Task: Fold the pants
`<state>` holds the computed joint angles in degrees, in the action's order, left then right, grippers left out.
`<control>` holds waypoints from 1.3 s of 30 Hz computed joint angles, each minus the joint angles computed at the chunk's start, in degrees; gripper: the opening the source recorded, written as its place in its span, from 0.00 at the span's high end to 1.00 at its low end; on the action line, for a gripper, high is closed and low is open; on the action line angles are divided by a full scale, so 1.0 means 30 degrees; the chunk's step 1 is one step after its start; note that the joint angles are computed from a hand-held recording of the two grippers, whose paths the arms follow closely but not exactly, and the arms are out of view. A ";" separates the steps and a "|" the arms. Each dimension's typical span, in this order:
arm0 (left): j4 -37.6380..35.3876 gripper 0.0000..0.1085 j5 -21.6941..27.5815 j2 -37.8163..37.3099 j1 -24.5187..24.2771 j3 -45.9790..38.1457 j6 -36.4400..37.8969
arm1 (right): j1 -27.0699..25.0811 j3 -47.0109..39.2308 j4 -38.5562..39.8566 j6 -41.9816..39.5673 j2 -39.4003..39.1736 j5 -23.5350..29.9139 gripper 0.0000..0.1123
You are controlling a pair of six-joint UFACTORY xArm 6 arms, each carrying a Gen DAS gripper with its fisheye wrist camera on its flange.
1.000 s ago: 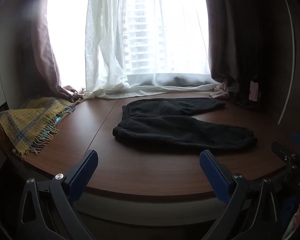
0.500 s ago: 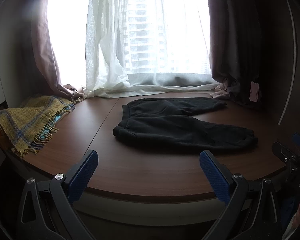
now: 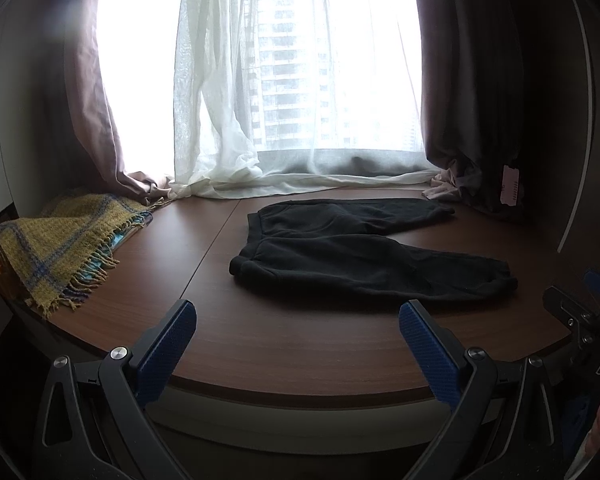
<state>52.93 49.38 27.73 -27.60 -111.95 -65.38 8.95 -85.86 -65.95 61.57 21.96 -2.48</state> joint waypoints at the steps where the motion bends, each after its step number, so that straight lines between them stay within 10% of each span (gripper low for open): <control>1: -0.0009 0.05 -0.0004 -0.0008 0.0014 -0.0001 -0.0004 | 0.0000 -0.0062 -0.0270 0.0258 0.0017 0.0010 0.26; 39: 0.0603 0.05 -0.0182 -0.0474 -0.0020 0.0701 -0.0577 | 0.0066 -0.0244 -0.0043 -0.0360 0.0093 -0.0160 0.26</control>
